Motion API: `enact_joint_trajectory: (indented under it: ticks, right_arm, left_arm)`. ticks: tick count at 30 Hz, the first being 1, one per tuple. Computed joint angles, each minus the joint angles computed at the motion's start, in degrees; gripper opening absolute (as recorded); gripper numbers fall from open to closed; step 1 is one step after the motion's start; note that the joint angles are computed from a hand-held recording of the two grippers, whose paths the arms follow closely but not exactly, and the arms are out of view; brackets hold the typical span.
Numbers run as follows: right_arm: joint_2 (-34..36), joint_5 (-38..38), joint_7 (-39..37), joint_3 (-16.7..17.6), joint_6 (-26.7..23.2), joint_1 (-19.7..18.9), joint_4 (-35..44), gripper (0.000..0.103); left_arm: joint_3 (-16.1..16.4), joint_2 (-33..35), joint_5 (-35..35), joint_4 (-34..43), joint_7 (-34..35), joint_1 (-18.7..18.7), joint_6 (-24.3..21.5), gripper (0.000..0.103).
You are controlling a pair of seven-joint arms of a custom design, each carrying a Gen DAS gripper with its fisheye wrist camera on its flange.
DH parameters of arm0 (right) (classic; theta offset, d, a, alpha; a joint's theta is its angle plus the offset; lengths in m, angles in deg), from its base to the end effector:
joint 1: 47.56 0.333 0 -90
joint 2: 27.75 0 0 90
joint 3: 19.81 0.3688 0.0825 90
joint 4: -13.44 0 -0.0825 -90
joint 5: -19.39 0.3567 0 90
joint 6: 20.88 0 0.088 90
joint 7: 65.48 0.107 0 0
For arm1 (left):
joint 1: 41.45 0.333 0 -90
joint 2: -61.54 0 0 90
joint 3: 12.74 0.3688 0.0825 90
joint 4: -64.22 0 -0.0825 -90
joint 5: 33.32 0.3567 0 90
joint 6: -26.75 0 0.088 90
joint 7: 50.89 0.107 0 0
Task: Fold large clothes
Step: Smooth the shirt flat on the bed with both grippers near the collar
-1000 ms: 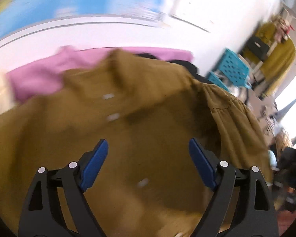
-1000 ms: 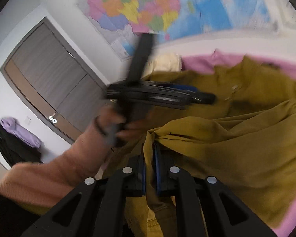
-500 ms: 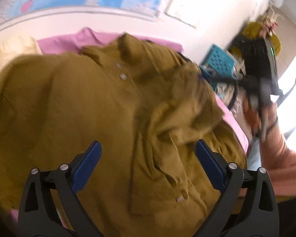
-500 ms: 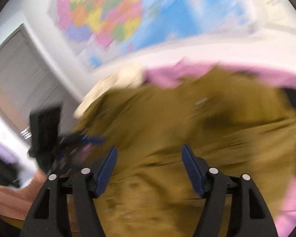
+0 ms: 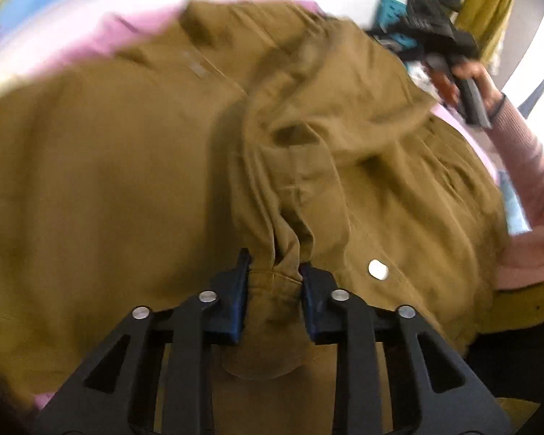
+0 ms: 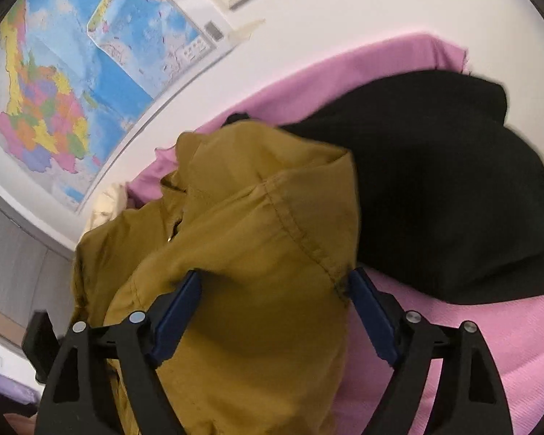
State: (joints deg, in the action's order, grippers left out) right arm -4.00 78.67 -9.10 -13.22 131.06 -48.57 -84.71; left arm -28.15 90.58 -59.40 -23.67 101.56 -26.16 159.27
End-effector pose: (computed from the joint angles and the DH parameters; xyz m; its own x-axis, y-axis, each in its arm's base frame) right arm 0.6928 0.0314 0.4594 0.0479 -0.8188 -0.5721 -0.8108 0.3026 -0.5010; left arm 0.7185 0.0299 0.4608 -0.7133 -0.6970 0.0738 -0.6185 0.5765 -0.5339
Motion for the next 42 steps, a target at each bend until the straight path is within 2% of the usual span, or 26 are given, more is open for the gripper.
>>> enact_joint_trajectory:
  ticks: [1, 2, 4, 5, 7, 10, 11, 12, 13, 15, 16, 17, 19, 22, 25, 26, 28, 31, 33, 34, 35, 36, 39, 40, 41, 42]
  right_arm:
    - [0.3, 1.5, -1.3, 0.7, -0.6, -0.7, 0.3, 0.066]
    - [0.3, 2.2, -2.3, 1.0, -1.5, -1.1, 0.4, 0.043]
    - [-0.3, 3.0, -4.8, 0.9, -0.2, -1.0, -0.3, 0.017]
    - [-1.2, 4.0, -6.6, 1.1, 0.3, -1.2, -1.0, 0.012]
    - [-2.7, 6.6, -10.1, 1.2, 2.8, -1.1, -2.4, 0.01]
    - [-3.3, 7.6, -10.2, 0.1, 7.2, 0.5, -3.2, 0.009]
    - [-2.9, 3.6, -6.3, -1.5, 8.7, 2.2, -3.2, 0.009]
    - [-2.2, -0.3, -2.1, -2.9, 8.6, 3.1, -3.1, 0.009]
    - [-1.7, -1.3, -0.2, -2.8, 8.0, 2.6, -3.0, 0.01]
    - [-0.6, -3.2, 3.2, -2.8, 6.5, 1.8, -2.7, 0.015]
    - [-0.5, -5.6, 6.0, -3.5, 7.0, 2.4, -3.1, 0.029]
    - [-0.7, -6.7, 7.8, -3.7, 8.1, 2.6, -3.8, 0.038]
    - [-1.7, -5.4, 6.7, -1.8, 9.5, 1.1, -5.0, 0.038]
    - [-5.1, -4.8, 2.6, -0.2, 15.8, 1.7, -8.4, 0.039]
    - [-7.6, -2.6, -6.6, 3.3, 19.3, 1.6, -9.1, 0.039]
    - [-7.9, -5.6, -6.2, 2.1, 19.1, 3.1, -9.1, 0.041]
    - [-6.6, -18.4, -0.7, -2.8, 19.9, 9.4, -8.2, 0.042]
    - [-1.8, -30.5, 6.0, -6.5, 16.0, 13.7, -2.5, 0.042]
    - [2.4, -39.6, 11.1, -10.9, 13.6, 17.8, 2.4, 0.047]
    - [3.9, -42.9, 12.9, -12.7, 12.8, 19.2, 4.1, 0.054]
    - [6.4, -48.2, 16.4, -15.9, 11.4, 21.8, 7.0, 0.055]
    - [7.9, -50.1, 17.5, -17.1, 10.4, 22.8, 8.8, 0.056]
    - [11.3, -54.0, 19.7, -17.0, 6.3, 22.5, 14.1, 0.049]
    - [12.1, -54.4, 19.8, -16.0, 4.7, 21.6, 15.8, 0.027]
    - [12.6, -54.4, 20.3, -15.0, 3.7, 20.6, 17.1, 0.013]
    - [12.7, -54.7, 21.0, -14.2, 3.6, 19.9, 17.7, 0.01]
  left_arm:
    - [0.4, -0.7, 0.3, -0.6, 0.6, -0.4, 4.6, 0.022]
    - [0.6, -0.6, 0.6, -0.1, 0.1, -0.5, 6.1, 0.022]
    - [1.3, -0.1, 1.8, 1.7, -1.9, -0.8, 9.5, 0.022]
    - [1.0, 1.0, 1.5, 4.1, -3.0, -0.4, 10.3, 0.022]
    - [0.1, 2.8, 1.5, 7.6, -4.2, 0.5, 8.6, 0.026]
    - [0.3, 4.5, 4.8, 9.2, -6.2, -0.9, 12.4, 0.042]
    - [0.9, 5.3, 6.8, 9.7, -7.4, -1.9, 13.0, 0.07]
    - [2.4, 6.0, 9.4, 10.1, -10.1, -3.4, 14.5, 0.085]
    - [3.8, 6.8, 12.1, 11.1, -13.2, -4.7, 14.7, 0.096]
    - [2.2, 9.6, 12.2, 16.2, -16.2, -3.4, 8.4, 0.091]
    - [1.6, 10.9, 12.0, 18.6, -17.7, -2.8, 5.5, 0.091]
    - [0.8, 11.6, 11.2, 19.9, -18.7, -1.8, 3.3, 0.091]
    - [-1.4, 11.7, 8.5, 20.3, -17.8, 0.7, 1.2, 0.093]
    - [-2.3, 12.0, 6.5, 20.7, -17.0, 2.0, 0.3, 0.096]
    - [-1.6, 14.8, 6.6, 25.6, -19.2, 1.0, -4.0, 0.096]
    - [-1.5, 14.9, 6.6, 25.4, -19.4, 0.8, -3.8, 0.094]
    - [-1.1, 15.7, 7.3, 26.0, -19.9, -0.1, -3.1, 0.088]
    - [1.5, 16.6, 10.9, 26.8, -23.4, -2.6, -1.0, 0.067]
    - [1.4, 16.8, 12.1, 27.2, -24.4, -2.4, -1.0, 0.059]
    - [1.0, 16.9, 12.0, 27.2, -24.5, -2.1, -0.7, 0.055]
    - [0.8, 16.7, 12.1, 26.7, -24.6, -1.8, -0.2, 0.051]
    - [0.8, 16.4, 12.3, 26.3, -24.6, -1.6, 0.3, 0.049]
    - [0.2, 16.2, 12.3, 26.1, -24.7, -1.0, 0.6, 0.046]
    - [0.2, 16.1, 12.4, 25.9, -24.7, -1.0, 0.7, 0.046]
    - [0.1, 15.9, 12.4, 25.4, -24.6, -0.9, 1.4, 0.046]
    - [-0.1, 15.5, 12.3, 24.6, -24.3, -0.8, 2.2, 0.046]
